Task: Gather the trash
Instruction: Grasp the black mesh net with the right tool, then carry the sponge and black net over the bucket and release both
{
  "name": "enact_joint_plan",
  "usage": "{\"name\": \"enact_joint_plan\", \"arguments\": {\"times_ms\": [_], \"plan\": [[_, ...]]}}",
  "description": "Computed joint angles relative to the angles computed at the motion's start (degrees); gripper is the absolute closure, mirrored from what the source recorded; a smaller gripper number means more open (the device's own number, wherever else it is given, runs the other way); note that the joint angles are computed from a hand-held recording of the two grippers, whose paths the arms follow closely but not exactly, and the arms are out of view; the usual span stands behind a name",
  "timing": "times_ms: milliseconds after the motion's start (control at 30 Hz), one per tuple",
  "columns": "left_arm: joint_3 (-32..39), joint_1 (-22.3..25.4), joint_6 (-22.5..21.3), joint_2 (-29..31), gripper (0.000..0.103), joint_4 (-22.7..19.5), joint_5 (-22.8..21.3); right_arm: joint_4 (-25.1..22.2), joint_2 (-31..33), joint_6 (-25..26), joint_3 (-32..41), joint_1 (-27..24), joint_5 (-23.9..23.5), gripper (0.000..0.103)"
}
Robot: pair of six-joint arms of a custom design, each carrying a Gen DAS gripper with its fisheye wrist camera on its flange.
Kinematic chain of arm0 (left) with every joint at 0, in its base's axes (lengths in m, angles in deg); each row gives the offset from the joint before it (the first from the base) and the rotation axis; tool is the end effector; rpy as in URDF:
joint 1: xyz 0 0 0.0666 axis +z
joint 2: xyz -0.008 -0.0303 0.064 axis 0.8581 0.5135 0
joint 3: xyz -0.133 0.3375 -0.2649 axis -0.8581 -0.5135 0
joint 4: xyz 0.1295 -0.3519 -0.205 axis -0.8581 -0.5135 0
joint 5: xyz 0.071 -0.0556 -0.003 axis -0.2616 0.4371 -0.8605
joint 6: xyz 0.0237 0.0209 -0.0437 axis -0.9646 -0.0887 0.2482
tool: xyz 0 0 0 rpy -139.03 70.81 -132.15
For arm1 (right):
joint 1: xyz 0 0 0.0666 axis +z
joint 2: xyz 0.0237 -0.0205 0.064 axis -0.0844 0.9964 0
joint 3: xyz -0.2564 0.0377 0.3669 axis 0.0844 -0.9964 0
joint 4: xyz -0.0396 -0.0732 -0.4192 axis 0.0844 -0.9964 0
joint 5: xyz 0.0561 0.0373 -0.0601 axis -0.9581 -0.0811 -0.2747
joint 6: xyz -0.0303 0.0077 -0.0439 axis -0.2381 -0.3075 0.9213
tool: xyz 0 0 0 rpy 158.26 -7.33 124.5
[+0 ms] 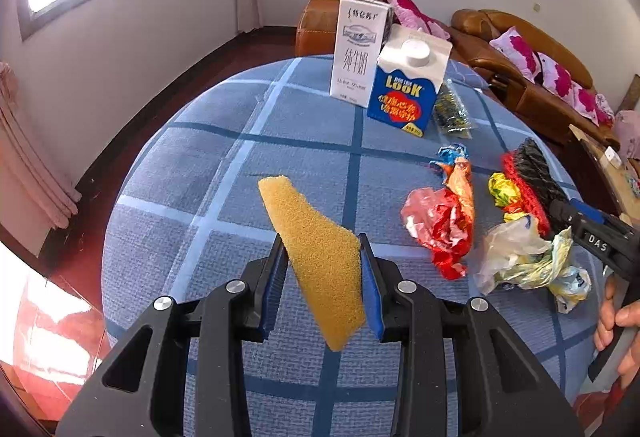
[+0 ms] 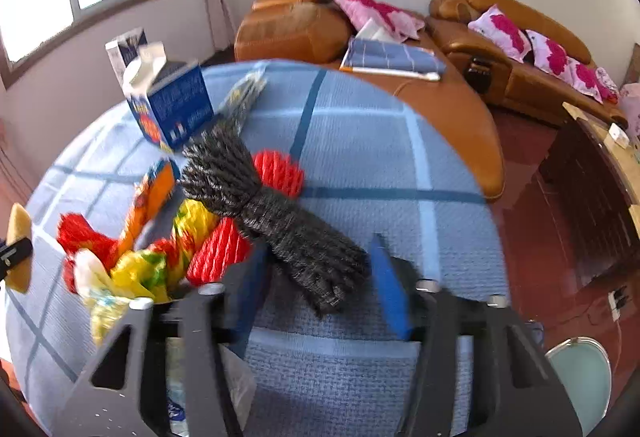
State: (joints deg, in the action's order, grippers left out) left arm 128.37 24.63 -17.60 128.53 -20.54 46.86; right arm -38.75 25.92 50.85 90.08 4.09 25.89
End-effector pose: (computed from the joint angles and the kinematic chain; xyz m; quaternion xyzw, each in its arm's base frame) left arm 0.3946 -0.2610 0.2847 0.0568 0.9357 -0.0561 0.3436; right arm 0.3810 0.0537 0.2650 0.0636 0.9308 -0.0064 0.3599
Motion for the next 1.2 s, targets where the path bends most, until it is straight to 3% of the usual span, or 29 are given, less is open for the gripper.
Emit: {"name": "enact_joint_plan", "arguments": {"times_ms": [33, 100, 133, 433, 767, 1200], "plan": [[-0.13, -0.02, 0.12, -0.03, 0.069, -0.12, -0.09, -0.12, -0.03, 0.09, -0.03, 0.07, 0.23, 0.07], [-0.35, -0.02, 0.4, -0.14, 0.069, -0.14, 0.13, 0.41, -1.11, 0.11, -0.63, 0.26, 0.27, 0.088], [-0.49, -0.15, 0.46, -0.34, 0.069, -0.02, 0.08, -0.03, -1.9, -0.26, -0.79, 0.25, 0.2, 0.09], [-1.94, -1.75, 0.14, -3.19, 0.069, 1.18, -1.39, -1.85, -14.46, -5.68, -5.35, 3.0, 7.28, 0.09], [-3.5, -4.88, -0.16, -6.12, 0.069, 1.45, -2.48, -10.31, -27.93, -14.26, -10.63, 13.1, 23.33, 0.09], [-3.23, -10.67, -1.89, -6.74, 0.069, 0.56, -5.59, -20.71, -37.89, -23.51, -13.96, 17.91, 29.88, 0.09]]}}
